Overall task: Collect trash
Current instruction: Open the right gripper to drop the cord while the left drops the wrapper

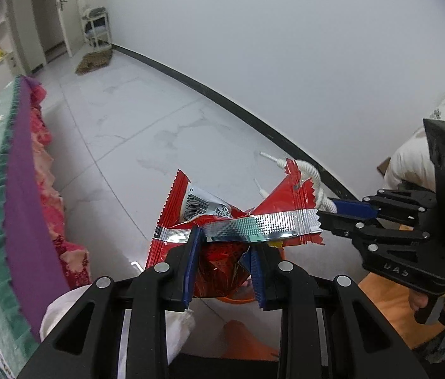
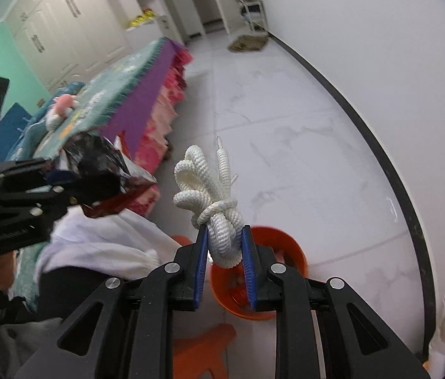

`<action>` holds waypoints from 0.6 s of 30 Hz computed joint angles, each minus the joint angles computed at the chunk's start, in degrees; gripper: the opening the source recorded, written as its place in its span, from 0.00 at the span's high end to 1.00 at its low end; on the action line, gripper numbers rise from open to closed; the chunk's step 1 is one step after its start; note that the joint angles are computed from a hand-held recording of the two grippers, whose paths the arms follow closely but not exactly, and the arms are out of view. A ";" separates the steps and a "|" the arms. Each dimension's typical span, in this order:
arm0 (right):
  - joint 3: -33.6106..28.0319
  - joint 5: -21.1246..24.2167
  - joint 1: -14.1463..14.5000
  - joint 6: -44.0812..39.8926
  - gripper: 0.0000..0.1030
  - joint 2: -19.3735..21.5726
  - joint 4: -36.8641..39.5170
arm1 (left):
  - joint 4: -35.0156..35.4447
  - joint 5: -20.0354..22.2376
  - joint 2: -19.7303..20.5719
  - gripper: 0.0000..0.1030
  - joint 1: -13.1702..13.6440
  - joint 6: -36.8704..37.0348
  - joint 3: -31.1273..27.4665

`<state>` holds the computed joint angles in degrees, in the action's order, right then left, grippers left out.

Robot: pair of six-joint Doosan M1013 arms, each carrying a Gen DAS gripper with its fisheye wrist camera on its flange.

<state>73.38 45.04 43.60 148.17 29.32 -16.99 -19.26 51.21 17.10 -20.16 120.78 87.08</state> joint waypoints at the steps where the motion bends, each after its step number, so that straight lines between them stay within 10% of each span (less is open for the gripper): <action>1: 0.73 -0.16 -0.25 0.09 0.79 -0.12 0.46 | 0.31 0.44 0.43 0.70 -0.24 0.03 -0.18; 18: 1.30 -0.39 -2.13 0.17 0.66 2.48 4.91 | 4.72 6.32 4.66 0.69 -2.43 -2.97 -3.26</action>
